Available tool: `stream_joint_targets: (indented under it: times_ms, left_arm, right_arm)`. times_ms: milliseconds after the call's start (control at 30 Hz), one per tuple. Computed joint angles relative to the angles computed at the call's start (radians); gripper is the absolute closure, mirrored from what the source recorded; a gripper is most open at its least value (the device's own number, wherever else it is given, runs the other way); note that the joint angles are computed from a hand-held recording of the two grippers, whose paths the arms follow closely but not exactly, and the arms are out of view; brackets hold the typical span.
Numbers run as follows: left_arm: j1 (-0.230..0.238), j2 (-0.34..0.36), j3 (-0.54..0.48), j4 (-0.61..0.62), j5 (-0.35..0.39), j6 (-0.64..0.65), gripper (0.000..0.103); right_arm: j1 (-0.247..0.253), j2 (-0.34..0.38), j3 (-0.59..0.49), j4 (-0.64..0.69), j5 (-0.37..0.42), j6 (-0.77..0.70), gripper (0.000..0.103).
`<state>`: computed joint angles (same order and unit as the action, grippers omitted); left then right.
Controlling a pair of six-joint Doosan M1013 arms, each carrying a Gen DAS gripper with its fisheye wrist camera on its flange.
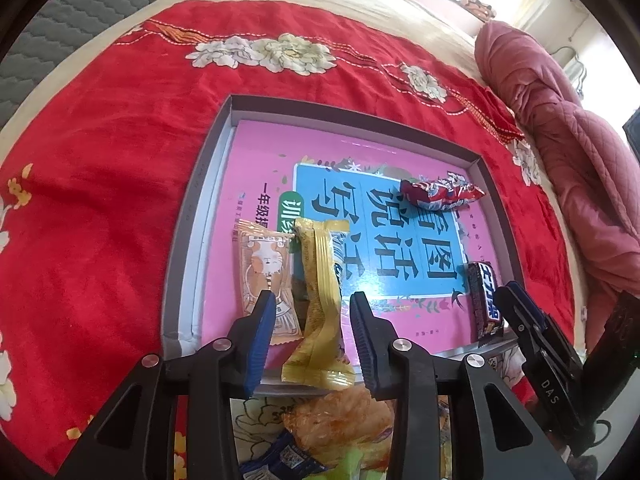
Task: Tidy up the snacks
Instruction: 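Carry both bars into the grey box and open both tools to release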
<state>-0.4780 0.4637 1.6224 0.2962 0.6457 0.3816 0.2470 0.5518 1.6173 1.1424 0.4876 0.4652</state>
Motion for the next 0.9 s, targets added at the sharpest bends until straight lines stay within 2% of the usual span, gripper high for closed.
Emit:
stream_joint_targets:
  times_ms: [167,267,367,767,900]
  left_arm:
    - [0.0,-0.014,0.01,0.014,-0.002,-0.015,0.063]
    - [0.0,-0.024,0.018,0.021,-0.006,-0.026,0.061]
    - [0.0,-0.035,0.028,0.032,-0.013,-0.04,0.057]
    - [-0.008,-0.061,0.049,0.034,-0.012,-0.034,0.056]
    - [-0.012,-0.068,0.056,0.044,-0.01,-0.041,0.056]
  right_arm:
    - [-0.002,-0.004,0.004,0.031,0.004,-0.026,0.064]
    - [-0.004,-0.006,0.006,0.049,0.008,-0.042,0.058]
    - [-0.006,-0.009,0.008,0.072,0.013,-0.063,0.057]
    - [-0.005,-0.021,0.02,0.129,0.01,-0.128,0.053]
    - [-0.008,-0.026,0.025,0.146,0.004,-0.141,0.045]
